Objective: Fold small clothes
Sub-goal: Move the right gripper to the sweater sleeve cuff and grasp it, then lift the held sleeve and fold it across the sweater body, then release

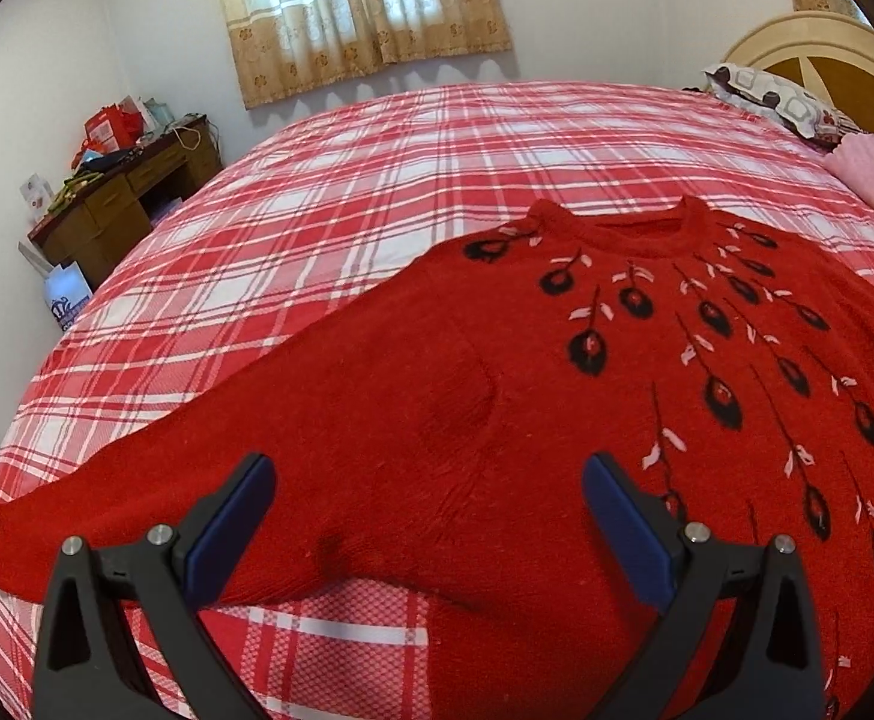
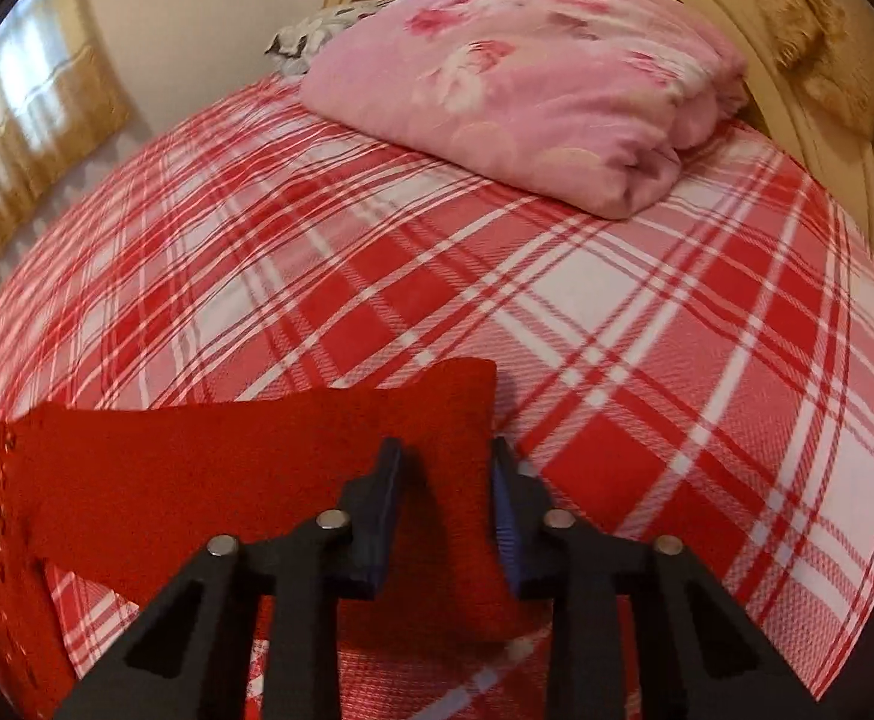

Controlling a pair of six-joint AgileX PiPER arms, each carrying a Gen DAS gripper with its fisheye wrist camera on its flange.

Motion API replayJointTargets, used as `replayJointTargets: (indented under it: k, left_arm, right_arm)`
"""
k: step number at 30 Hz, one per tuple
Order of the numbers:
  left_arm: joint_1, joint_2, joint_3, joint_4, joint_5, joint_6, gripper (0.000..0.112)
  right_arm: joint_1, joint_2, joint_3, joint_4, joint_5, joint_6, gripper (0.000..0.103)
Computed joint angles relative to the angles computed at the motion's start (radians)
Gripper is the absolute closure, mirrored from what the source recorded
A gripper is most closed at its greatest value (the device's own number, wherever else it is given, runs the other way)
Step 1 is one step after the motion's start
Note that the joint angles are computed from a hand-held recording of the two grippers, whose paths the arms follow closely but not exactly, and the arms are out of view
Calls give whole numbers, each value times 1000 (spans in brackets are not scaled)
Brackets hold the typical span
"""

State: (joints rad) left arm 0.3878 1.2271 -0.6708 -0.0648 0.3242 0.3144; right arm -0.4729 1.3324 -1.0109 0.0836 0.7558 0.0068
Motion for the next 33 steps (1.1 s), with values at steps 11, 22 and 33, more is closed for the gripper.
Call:
replayJointTargets:
  k: [11, 22, 33]
  left_arm:
    - [140, -16, -19, -287, 42, 333, 9]
    - [349, -14, -50, -536, 105, 643, 9]
    - [503, 34, -69, -679, 145, 839, 9]
  right_arm:
    - [116, -76, -112, 90, 100, 13, 94]
    - [461, -71, -334, -63, 180, 221, 94]
    - [765, 27, -557, -251, 237, 384, 94]
